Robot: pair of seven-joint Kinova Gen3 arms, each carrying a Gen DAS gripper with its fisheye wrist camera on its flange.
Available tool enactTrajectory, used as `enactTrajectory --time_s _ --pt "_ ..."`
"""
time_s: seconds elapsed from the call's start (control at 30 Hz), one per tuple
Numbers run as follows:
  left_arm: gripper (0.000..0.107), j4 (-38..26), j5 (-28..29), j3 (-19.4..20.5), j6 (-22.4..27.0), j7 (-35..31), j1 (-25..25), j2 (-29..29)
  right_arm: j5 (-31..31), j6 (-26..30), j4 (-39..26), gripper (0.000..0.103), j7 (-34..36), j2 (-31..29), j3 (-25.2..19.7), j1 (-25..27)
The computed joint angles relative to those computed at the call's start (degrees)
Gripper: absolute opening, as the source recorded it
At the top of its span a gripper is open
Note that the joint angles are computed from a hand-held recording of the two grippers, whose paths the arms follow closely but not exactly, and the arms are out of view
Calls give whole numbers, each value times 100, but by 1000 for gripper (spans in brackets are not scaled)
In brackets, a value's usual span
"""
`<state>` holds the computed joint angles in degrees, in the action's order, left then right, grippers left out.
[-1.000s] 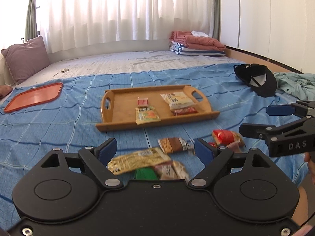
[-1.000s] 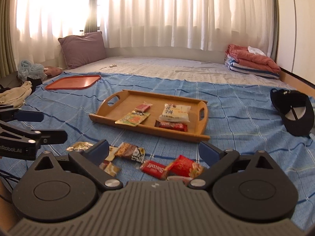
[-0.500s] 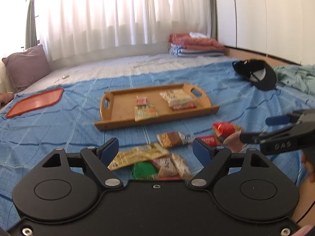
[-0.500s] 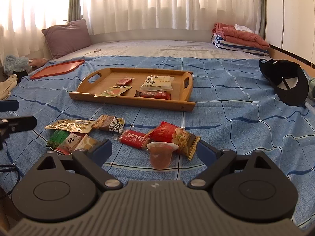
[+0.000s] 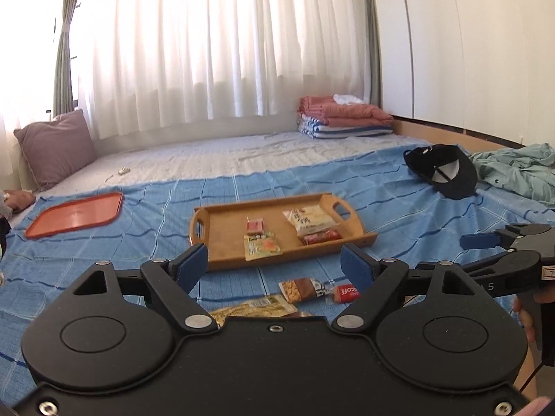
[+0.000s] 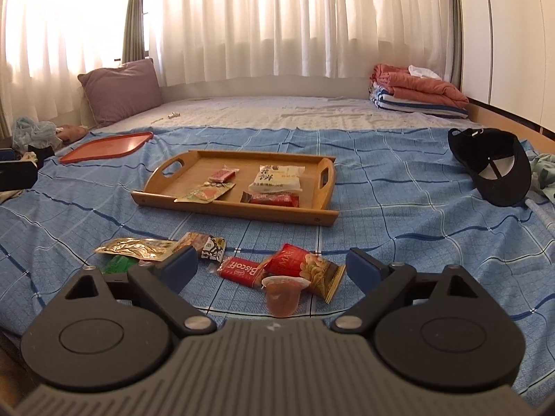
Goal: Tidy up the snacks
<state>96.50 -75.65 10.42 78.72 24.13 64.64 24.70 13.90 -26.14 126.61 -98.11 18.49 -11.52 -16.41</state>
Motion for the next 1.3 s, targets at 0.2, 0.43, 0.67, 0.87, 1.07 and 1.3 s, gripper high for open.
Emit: enactTrajectory --time_s 0.2,0.43,0.67,0.87,1.07,1.3 --pt "85 -123 -63 54 191 -157 168 18 211 -166 124 97 -220 -63 -58 169" --pt "82 58 65 -66 8 344 167 420 -364 -733 344 96 173 265 221 -172" --pt "53 240 215 -271 -556 656 -43 816 -1177 -1391 453 88 837 745 415 -572" --pt "43 357 314 -420 -1259 879 -335 964 -1048 -1236 182 86 711 1031 295 -451" --pt "42 124 798 -657 -1508 636 -542 1242 -943 -854 -158 86 641 1281 246 -437" --pt "42 25 1056 -940 -1684 773 -577 1365 -956 -531 -485 86 577 1551 232 -505"
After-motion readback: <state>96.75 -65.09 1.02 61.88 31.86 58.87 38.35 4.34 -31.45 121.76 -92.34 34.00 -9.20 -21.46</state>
